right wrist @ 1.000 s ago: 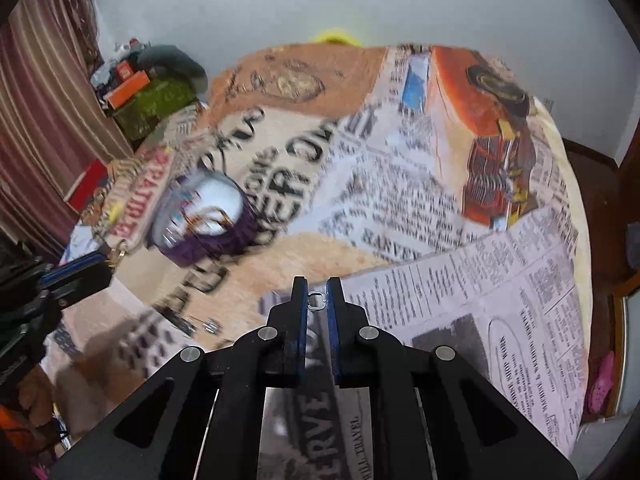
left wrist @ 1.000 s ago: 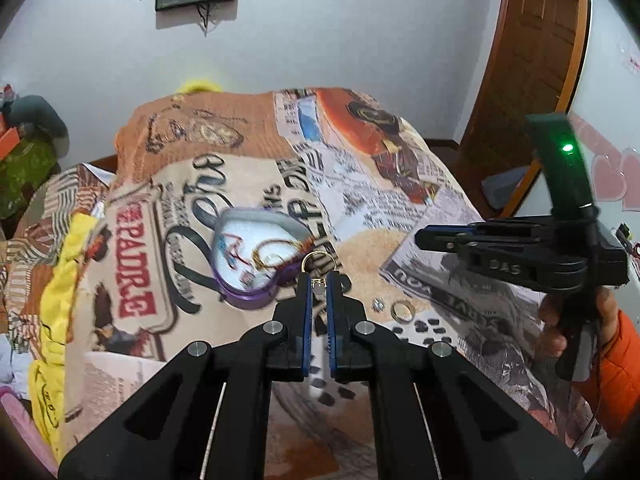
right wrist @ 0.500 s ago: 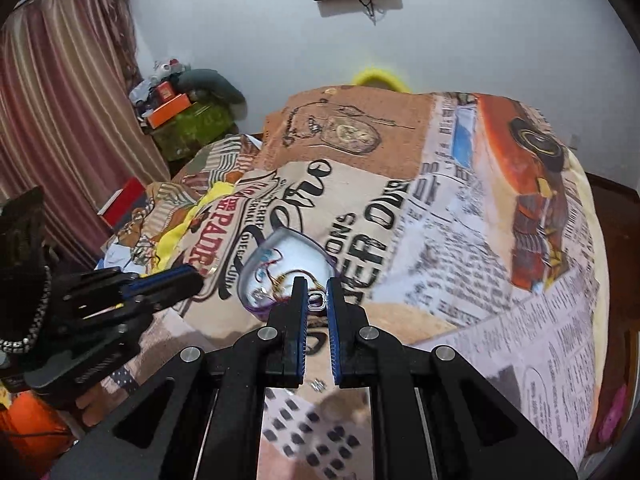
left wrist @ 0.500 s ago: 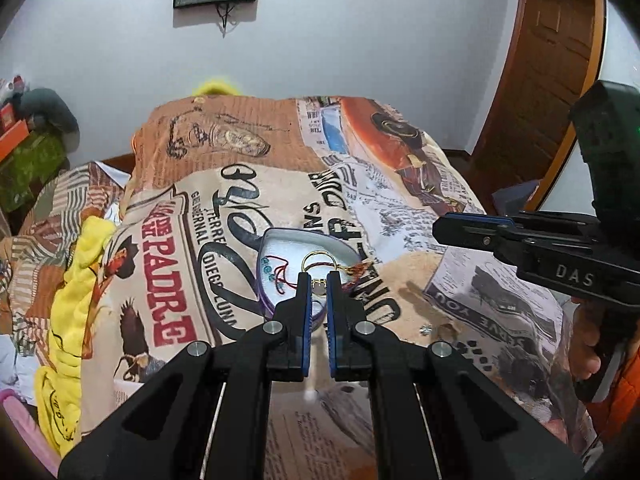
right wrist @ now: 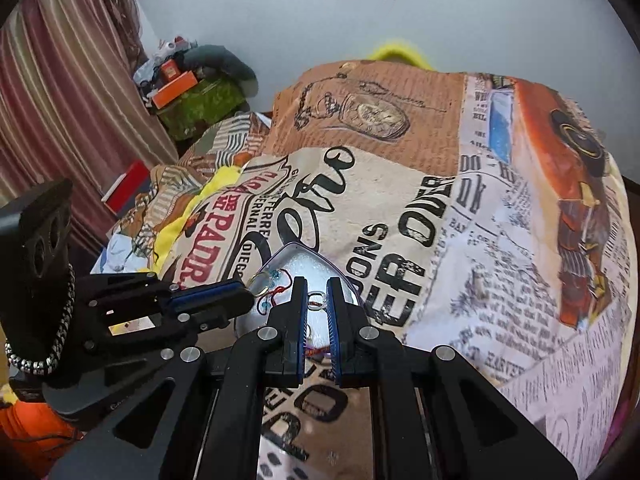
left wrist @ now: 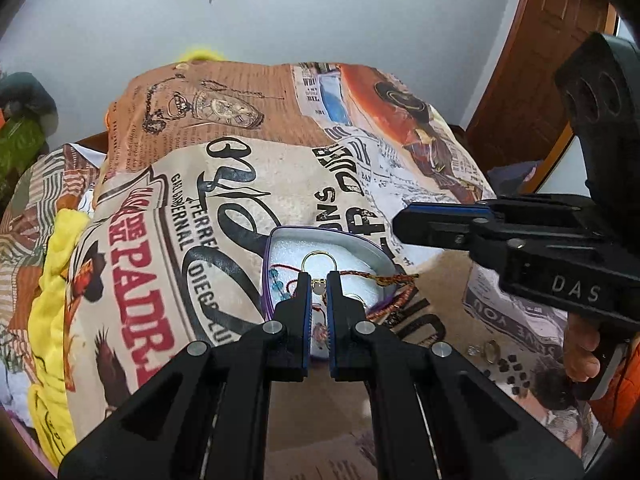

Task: Organize jewelry
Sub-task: 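Carry both pieces over the heart tin and open both tools inside it, then withdraw both open tools from the tin toward the last pieces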

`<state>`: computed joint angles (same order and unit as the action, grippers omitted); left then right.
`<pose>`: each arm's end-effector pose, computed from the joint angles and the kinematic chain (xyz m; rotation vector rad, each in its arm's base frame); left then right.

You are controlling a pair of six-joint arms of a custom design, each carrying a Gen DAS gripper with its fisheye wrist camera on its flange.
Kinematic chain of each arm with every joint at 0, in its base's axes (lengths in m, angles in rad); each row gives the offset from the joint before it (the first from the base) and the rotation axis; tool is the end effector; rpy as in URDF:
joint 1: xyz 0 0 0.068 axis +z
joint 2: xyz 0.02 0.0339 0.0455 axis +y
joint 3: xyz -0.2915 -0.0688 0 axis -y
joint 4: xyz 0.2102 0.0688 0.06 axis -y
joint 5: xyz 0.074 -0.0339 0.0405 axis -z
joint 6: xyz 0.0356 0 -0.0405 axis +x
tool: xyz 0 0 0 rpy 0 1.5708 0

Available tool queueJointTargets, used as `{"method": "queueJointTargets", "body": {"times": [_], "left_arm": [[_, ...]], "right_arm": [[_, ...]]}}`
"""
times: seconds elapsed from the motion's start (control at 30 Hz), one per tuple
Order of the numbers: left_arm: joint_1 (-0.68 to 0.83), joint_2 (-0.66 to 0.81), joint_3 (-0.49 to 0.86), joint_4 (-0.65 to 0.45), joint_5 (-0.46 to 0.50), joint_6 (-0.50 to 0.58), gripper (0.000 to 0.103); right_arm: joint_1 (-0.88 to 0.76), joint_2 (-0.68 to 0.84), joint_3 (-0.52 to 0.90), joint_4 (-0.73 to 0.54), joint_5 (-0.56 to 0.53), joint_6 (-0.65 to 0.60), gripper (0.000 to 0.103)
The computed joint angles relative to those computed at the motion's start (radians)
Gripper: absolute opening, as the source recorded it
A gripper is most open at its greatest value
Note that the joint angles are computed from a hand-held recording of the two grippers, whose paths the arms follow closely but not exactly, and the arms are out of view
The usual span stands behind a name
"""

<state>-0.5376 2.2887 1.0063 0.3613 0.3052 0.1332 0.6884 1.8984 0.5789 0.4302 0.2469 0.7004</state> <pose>0.3333 -0.2111 0.0626 0.9494 2.3286 -0.5482 0.2314 0.1791 0.1165 0.1224 2.4467 0.3220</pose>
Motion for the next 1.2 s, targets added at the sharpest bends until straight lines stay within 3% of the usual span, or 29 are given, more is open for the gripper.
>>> {"method": "queueJointTargets", "body": {"times": [0.33,0.73,1.0,1.2], "left_arm": [[-0.006,0.038,0.059,-0.049,0.009,0.059,0.005],[0.047,0.022,0.034,-0.038,0.014,0.044,0.006],[0.090,0.010,0.004,-0.003,-0.005,0.030,0.024],[0.099,0.007,-0.008,-0.008,-0.009,0.037,0.025]], "right_arm": [[-0.024,0.088,0.077,-0.039,-0.051,-0.039,0.009],[-0.036,0.129,0.126,-0.083,-0.064,-0.045,0.009],[-0.022,0.144,0.183,-0.163,-0.042,-0.058,0.009],[-0.006,0.134,0.197,-0.209,-0.005,-0.056,0.024]]}}
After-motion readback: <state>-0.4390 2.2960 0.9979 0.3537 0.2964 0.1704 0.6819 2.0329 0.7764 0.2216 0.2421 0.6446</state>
